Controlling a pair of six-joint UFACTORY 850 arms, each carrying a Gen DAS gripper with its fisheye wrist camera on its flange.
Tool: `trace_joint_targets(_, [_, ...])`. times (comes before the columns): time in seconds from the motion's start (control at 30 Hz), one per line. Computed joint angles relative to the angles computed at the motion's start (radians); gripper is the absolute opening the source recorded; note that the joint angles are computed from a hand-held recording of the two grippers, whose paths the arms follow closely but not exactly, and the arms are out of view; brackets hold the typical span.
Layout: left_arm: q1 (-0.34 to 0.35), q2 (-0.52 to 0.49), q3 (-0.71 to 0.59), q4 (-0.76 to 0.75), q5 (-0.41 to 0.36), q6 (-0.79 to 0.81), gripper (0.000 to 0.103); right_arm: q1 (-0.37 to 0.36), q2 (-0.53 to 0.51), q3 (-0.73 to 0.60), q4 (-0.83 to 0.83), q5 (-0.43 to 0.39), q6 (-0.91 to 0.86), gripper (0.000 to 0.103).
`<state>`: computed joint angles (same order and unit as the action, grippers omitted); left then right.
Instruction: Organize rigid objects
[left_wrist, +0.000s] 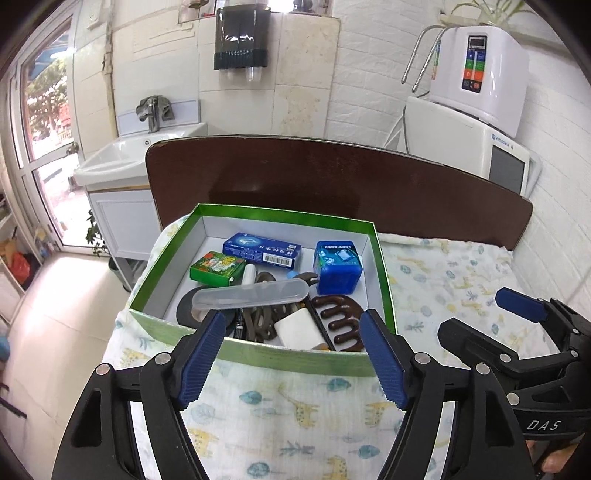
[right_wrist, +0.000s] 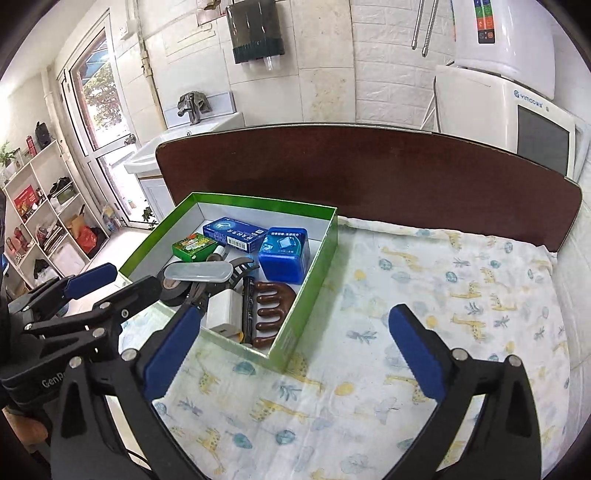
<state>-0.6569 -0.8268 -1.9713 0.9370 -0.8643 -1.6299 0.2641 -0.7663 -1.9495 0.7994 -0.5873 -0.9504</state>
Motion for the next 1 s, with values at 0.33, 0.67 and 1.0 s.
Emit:
trace_joint_targets(0.33, [-0.035, -0.052, -0.069, -0.104, -0.063, 0.090, 0.078, -0.044, 0.049, 0.110, 0.086, -0.021, -0.064, 0.102])
trace_joint_targets(0.67, [-0.037, -0.056, -0.080, -0.092, -0.093, 0.052, 0.078, -0.040, 0.075, 0.150, 0.142, 0.044, -0.094, 0.102])
trace_joint_targets(1.0, [-0.035, -0.062, -0.086, -0.093, -0.093, 0.062, 0.078, -0.030, 0.078, 0.164, 0.106, 0.078, -0.074, 0.102])
